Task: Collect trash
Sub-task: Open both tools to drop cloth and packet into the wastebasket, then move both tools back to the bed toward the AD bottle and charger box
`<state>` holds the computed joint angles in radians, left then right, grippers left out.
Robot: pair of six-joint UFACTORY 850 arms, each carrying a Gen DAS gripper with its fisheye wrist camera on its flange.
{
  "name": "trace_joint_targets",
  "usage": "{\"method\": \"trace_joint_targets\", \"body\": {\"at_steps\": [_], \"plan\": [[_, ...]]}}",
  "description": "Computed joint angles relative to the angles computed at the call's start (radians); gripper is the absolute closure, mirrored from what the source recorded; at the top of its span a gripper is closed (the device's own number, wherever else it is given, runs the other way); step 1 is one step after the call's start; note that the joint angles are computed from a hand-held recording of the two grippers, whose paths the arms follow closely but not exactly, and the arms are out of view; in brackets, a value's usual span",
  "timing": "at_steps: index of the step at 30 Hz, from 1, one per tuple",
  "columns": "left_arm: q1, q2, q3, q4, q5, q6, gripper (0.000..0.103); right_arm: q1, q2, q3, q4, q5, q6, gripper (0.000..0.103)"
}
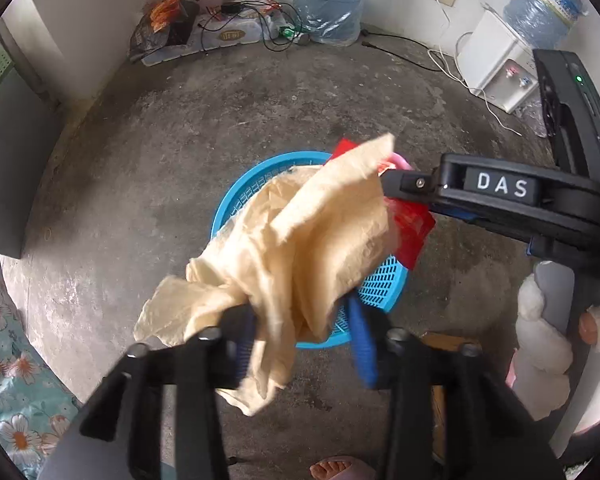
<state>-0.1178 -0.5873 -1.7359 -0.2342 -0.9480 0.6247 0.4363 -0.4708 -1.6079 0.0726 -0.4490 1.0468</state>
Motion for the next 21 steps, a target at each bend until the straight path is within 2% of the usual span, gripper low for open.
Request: {"method": "trace_joint_targets", "body": {"at_steps": [1,4,11,15,19,21], "plan": [[0.000,-0.001,0.003,-0.013,0.006,-0.006,0.051,-0.002,0.004,0.011,-0.026,0.016,0.029,0.046],[0.000,0.008,0.014,-0.053,0.013,-0.003,0.046,-0.015,0.017,0.046,0.051,0.057,-0.012,0.045],[0.022,0.073,0.033,-0.205,0.049,0.074,0.041,-0.007,0.077,0.122,-0.040,0.122,0.102,0.045],[0.061,0.117,0.028,-0.306,0.039,0.118,0.040,0.012,0.117,0.141,-0.171,0.138,0.226,0.045],[0.130,0.180,0.030,-0.418,-0.011,0.221,0.036,0.054,0.149,0.133,-0.403,0.129,0.420,0.045],[0.174,0.214,0.028,-0.454,-0.053,0.281,0.035,0.089,0.162,0.115,-0.555,0.099,0.538,0.045]]}}
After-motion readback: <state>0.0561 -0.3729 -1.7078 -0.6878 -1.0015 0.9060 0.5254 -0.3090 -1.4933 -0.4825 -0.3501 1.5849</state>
